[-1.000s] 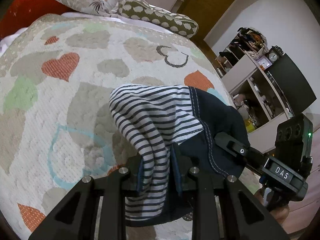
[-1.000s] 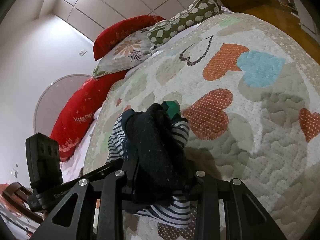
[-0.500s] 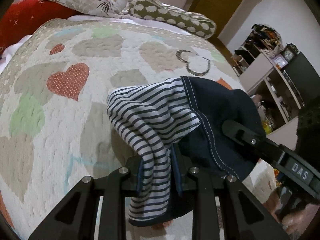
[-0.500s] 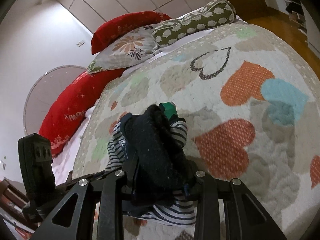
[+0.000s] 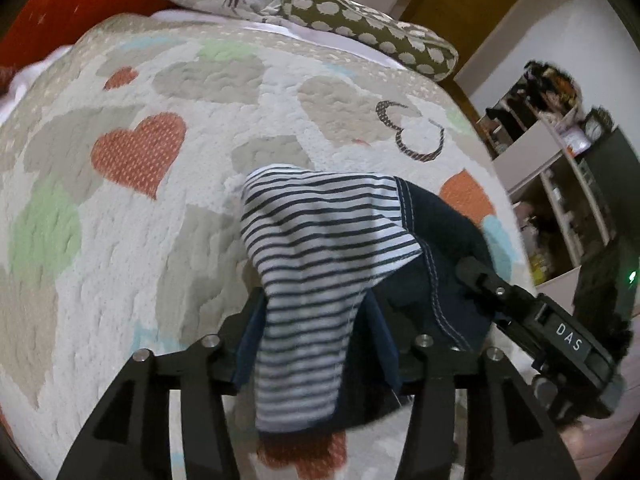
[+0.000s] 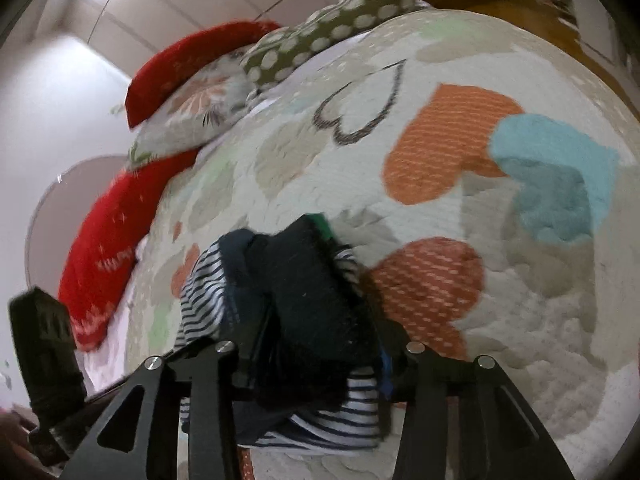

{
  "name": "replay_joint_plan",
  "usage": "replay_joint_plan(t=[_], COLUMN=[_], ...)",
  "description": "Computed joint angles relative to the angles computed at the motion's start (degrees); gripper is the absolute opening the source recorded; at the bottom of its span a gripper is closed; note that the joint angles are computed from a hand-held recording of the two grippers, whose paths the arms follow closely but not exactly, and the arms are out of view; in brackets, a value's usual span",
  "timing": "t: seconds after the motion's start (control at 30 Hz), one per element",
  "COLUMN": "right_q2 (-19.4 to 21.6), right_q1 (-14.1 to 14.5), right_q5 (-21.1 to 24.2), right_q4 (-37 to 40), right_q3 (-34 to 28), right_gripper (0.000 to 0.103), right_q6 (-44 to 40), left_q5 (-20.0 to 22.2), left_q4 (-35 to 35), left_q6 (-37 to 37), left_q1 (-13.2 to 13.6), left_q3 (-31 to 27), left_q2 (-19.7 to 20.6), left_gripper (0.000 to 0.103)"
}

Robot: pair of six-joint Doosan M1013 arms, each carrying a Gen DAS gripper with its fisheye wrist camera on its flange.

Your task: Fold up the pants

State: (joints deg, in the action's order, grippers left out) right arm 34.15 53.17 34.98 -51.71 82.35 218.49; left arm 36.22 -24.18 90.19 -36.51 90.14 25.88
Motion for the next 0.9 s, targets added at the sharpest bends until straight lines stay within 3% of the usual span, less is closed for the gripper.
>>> replay_joint_plan(t=[0.1,0.2,0.3,0.4,0.47,0.63,0.77,0.9], right_q2=[-1.6,-2.6,-3.0,-1.3,-0.4,-1.1,-1.8,-2.4], right_q1=[1.2,2.6,2.8,2.2,2.0,2.3,3.2,5.4], right_q5=[2.3,7.3,4.0,0.6,-0.1,-2.9,-1.2,2.8], right_q4=[-5.7,-9.0,-12.6,-7.4,-4.4,-13.6,-15.2,-15.6], right_q3=[1.6,0.9,0.9,-1.3,-1.7,2.5,3.1,3.1], right_gripper=[0.048,0.048,0.044,0.044,0.044,0.044,0.045,0.049], right_q6=[5.6,4.1,5.5,-0.2,-1.3,16.5,18.0,17.5], left_q5=[-1.9,-5.0,-4.9,-2.6,-4.0,-4.8,-5.6,-9.2], left_q4=[0.3,0.6,-0.2,0.0,0.4,-0.5,-0.9,7.0], left_q6=[-0.2,0.4,1.6,0.4,0.6,1.7,1.0,-6.1], left_q1=[0.1,-0.6,-1.4,-1.8,-2.0,-2.0,-1.8,-2.8], left_q3=[1.9,4.2,5.3,5.4,6.5,7.3,8.8,11.4], left_q2=[-2.1,-3.8,-3.6,-2.6,-3.1,-3.9,-5.5,-7.7], left_gripper=[0.054,0.062,0.064,0.064,0.064,0.064,0.064,0.079])
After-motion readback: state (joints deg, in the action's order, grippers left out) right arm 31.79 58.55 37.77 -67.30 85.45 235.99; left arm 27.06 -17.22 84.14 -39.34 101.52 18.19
